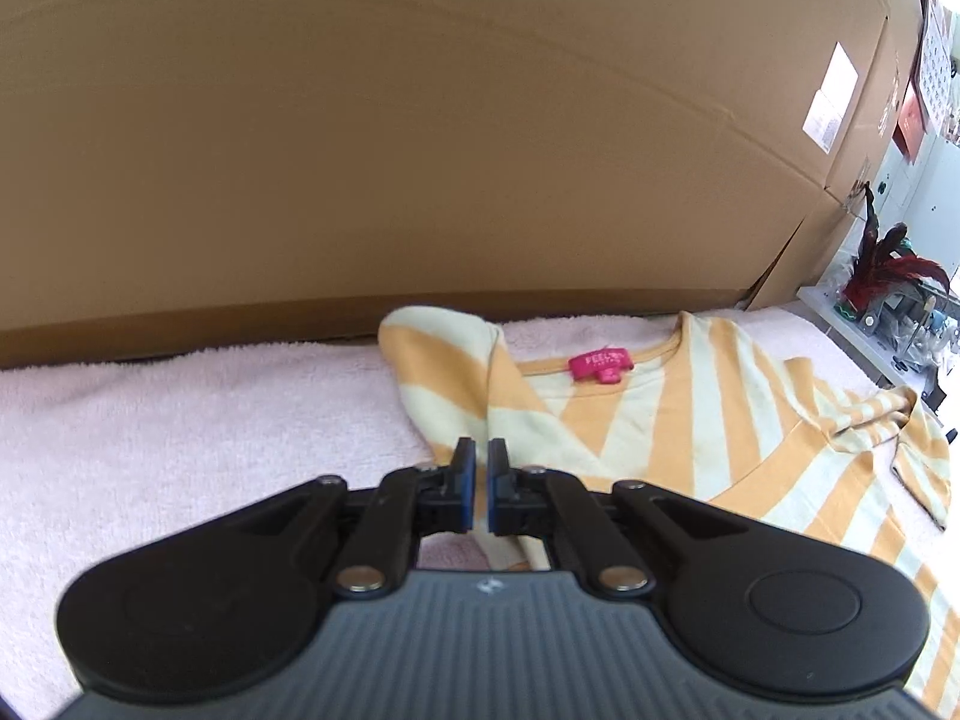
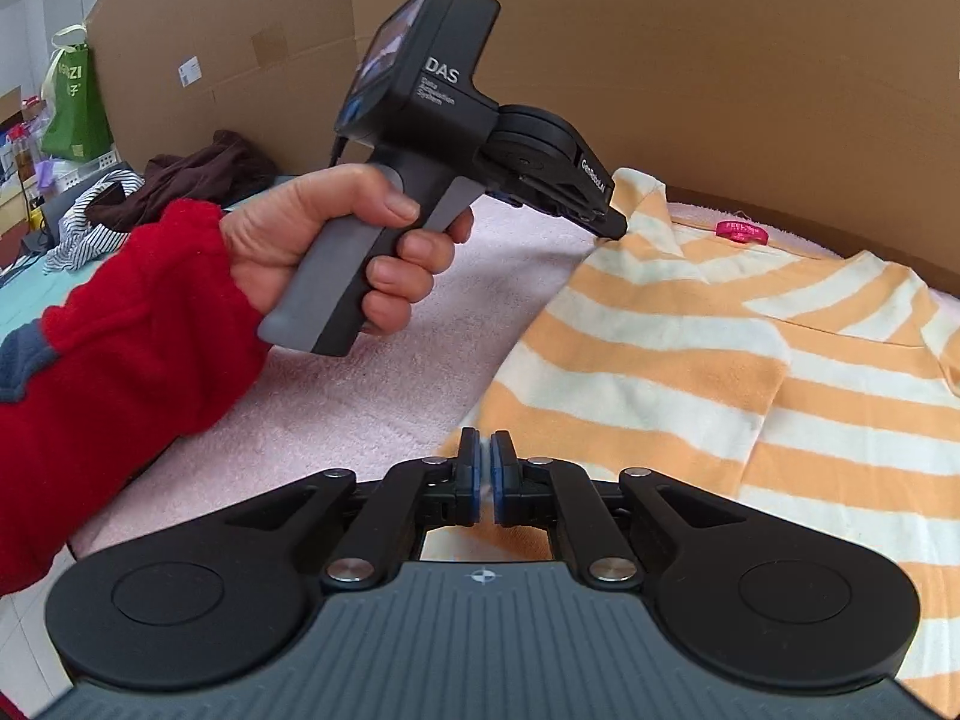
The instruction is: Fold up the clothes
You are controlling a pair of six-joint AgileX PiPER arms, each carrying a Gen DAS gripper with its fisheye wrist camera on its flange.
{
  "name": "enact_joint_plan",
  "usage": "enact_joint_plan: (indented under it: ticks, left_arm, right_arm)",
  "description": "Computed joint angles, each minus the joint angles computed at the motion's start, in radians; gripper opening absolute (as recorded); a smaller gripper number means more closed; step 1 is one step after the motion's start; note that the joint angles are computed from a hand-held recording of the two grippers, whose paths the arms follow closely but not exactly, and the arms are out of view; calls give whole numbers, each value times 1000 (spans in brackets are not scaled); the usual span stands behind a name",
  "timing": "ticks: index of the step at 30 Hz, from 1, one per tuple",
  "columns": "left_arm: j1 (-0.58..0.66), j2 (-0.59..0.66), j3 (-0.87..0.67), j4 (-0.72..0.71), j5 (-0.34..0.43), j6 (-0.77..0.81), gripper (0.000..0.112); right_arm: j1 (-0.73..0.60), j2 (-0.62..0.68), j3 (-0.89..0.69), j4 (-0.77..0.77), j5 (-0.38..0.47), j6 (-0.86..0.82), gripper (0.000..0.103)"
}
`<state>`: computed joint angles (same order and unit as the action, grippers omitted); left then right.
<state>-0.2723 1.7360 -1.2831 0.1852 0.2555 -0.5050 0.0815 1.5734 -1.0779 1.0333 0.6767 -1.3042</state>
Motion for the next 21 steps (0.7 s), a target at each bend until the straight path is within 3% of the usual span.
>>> enact_joint_plan:
  ticks: [3,7,11,12,14,16,19,21]
  left_arm:
    - [2,1,1,-12,-2,8,0]
    - [10,10,-11,-72,14,68,0]
    - [0,13,-13,-6,18,14,0]
    - [-6,15,-15,37,21,-25,0]
    - [-19,18,-19,118,30,-98,0]
    - [-22,11,-20,178,41,-160,0]
    - [-22,-4,-15,236,46,-212,0]
    - [-28,-8,-18,302,69,-269,0]
  right_arm:
    - [-33,-37,15,12,50,5,34]
    - [-28,-102,64,-76,90,-24,35]
    - [14,-171,203,5,-59,-217,35]
    - [18,-171,212,28,-73,-242,32]
    - [30,-173,221,49,-105,-260,15]
    - [8,-173,200,47,-65,-232,0]
    - [-48,-188,190,93,47,-275,1]
    - [-29,-201,199,44,21,-260,6]
